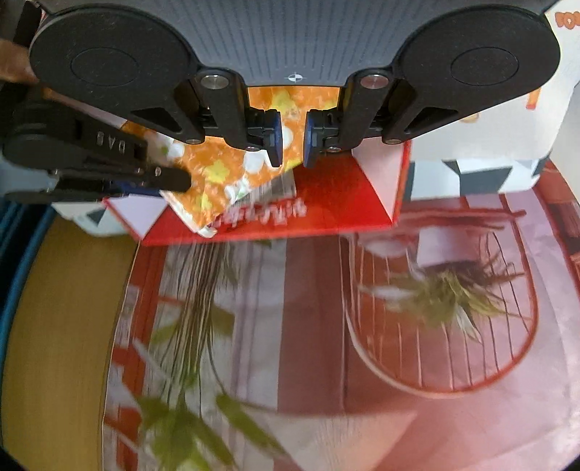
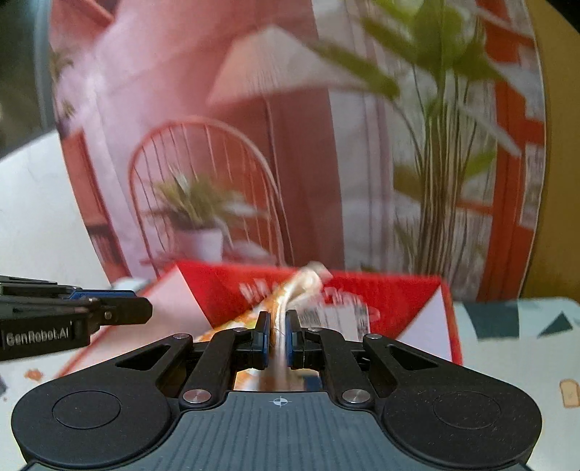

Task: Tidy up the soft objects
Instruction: 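Lower the oven mitt into the red box and open the left tool, then grasp the white sock with the left tool while the right tool grasps its other end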

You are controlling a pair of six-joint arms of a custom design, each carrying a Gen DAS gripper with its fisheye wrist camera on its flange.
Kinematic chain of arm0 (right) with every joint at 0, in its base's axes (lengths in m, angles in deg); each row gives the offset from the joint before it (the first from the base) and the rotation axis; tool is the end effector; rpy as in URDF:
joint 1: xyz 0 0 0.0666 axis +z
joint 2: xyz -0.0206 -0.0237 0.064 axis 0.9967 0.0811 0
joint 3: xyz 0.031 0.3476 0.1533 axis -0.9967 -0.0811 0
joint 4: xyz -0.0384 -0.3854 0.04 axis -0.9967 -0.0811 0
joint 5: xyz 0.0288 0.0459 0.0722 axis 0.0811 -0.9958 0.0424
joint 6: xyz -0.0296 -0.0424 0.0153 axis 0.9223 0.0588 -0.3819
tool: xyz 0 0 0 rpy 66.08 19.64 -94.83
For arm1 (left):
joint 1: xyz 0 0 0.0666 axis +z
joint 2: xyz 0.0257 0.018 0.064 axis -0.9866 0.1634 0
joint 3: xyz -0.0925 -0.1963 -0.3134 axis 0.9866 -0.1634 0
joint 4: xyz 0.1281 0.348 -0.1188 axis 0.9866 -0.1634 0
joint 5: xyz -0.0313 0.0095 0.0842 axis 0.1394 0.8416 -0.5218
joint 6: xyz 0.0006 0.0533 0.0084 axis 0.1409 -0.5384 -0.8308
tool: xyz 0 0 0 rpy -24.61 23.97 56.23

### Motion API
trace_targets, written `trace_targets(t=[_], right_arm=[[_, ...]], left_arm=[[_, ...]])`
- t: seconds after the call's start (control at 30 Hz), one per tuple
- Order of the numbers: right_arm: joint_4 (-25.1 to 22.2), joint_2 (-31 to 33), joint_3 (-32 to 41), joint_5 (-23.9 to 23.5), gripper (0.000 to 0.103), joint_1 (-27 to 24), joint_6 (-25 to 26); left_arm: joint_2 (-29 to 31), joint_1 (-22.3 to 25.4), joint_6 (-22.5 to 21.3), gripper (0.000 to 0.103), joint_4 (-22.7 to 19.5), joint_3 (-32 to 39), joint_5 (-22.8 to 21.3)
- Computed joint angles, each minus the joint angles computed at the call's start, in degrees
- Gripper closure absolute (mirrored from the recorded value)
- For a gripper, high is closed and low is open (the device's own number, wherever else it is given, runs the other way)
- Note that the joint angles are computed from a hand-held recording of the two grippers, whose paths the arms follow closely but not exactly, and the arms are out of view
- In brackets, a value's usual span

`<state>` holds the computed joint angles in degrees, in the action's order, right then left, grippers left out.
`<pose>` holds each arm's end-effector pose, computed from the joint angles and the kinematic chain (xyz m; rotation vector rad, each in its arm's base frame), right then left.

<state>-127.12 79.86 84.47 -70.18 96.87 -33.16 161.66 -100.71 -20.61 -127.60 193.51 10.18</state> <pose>0.5716 0.1177 0.5116 -0.0706 2.1052 0.2664 0.5459 -0.1983 0.5186 0.3189 2.2008 -0.1572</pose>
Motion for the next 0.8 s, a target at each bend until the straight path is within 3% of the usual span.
trace_targets(t=[0.13, 0.2, 0.3, 0.43, 0.63, 0.8], right_arm=[[-2.41, 0.20, -0.01, 0.39, 0.091, -0.51, -2.54], [-3.73, -0.24, -0.42, 1.89, 0.081, -0.47, -2.79], [-3.42, -2.24, -2.50, 3.02, 0.078, -0.54, -2.28], [-1.76, -6.75, -6.84, 2.54, 0.073, -0.65, -2.41], [3.32, -16.07, -16.41, 3.05, 0.068, 1.24, -0.96], [5.04, -22.81, -23.23, 3.58, 0.067, 3.11, -3.35]], left_arm=[[-0.58, 0.61, 0.34, 0.089, -0.72, -1.38, 1.20], [-1.48, 0.95, 0.67, 0.089, -1.16, -2.37, 1.21], [-3.02, 1.08, 1.19, 0.087, -1.54, -3.55, 1.31], [-7.85, 0.94, 2.20, 0.057, -0.69, -8.16, 0.44], [-18.27, 0.07, 0.27, 0.056, 2.01, -19.20, -0.37], [-25.90, 0.36, 2.80, 0.056, 2.36, -27.64, 1.37]])
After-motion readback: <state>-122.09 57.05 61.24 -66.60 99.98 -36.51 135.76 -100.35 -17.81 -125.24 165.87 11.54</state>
